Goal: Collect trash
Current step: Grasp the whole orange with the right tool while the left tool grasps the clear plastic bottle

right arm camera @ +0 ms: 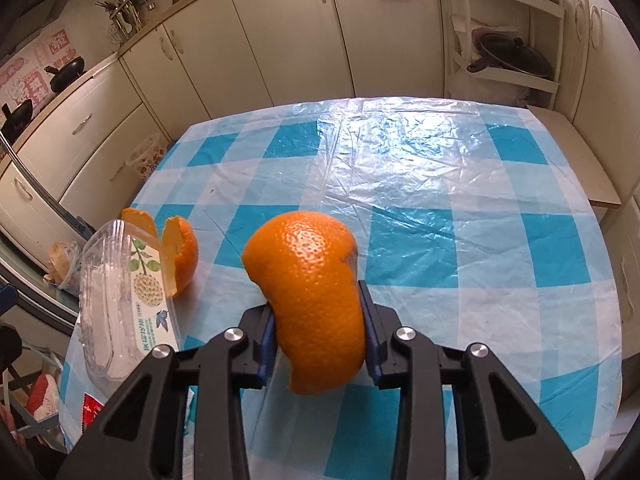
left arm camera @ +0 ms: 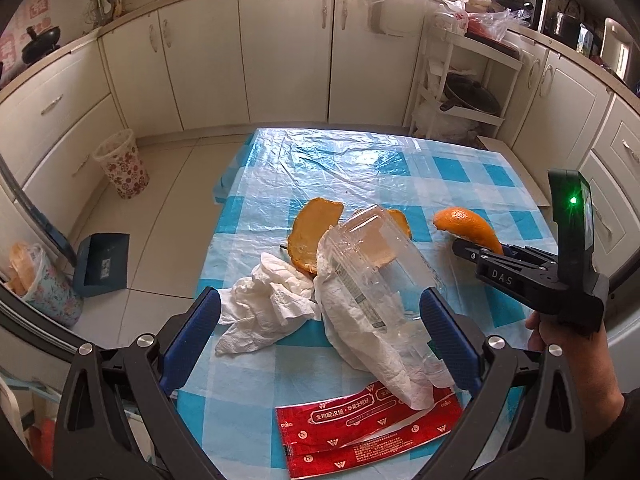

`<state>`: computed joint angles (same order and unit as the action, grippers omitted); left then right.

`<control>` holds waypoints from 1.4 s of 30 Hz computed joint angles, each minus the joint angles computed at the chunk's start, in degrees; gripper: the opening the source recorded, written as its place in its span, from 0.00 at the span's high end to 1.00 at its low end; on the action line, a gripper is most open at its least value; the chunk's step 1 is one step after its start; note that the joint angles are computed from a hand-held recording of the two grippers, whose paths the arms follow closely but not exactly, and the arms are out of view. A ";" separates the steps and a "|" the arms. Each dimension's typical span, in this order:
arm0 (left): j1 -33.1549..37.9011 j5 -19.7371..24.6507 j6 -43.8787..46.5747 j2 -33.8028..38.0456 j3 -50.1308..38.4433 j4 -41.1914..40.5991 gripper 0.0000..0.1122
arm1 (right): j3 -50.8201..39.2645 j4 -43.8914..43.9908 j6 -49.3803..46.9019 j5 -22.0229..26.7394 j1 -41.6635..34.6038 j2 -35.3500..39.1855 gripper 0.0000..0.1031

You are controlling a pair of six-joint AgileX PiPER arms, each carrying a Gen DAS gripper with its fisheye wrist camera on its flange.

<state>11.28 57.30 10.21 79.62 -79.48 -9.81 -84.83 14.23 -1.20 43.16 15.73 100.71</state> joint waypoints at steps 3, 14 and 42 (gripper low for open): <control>2.47 2.55 1.83 1.05 -0.85 -4.76 0.14 | 1.37 1.27 -1.57 -0.06 -0.75 -2.14 0.68; 1.81 5.66 -2.00 4.32 -0.86 -13.33 0.14 | 6.47 5.92 -7.83 0.78 -5.53 -8.52 0.68; -10.68 -0.26 -23.64 13.84 -6.84 0.81 0.47 | 7.51 18.27 -22.28 6.27 -17.21 -11.74 0.67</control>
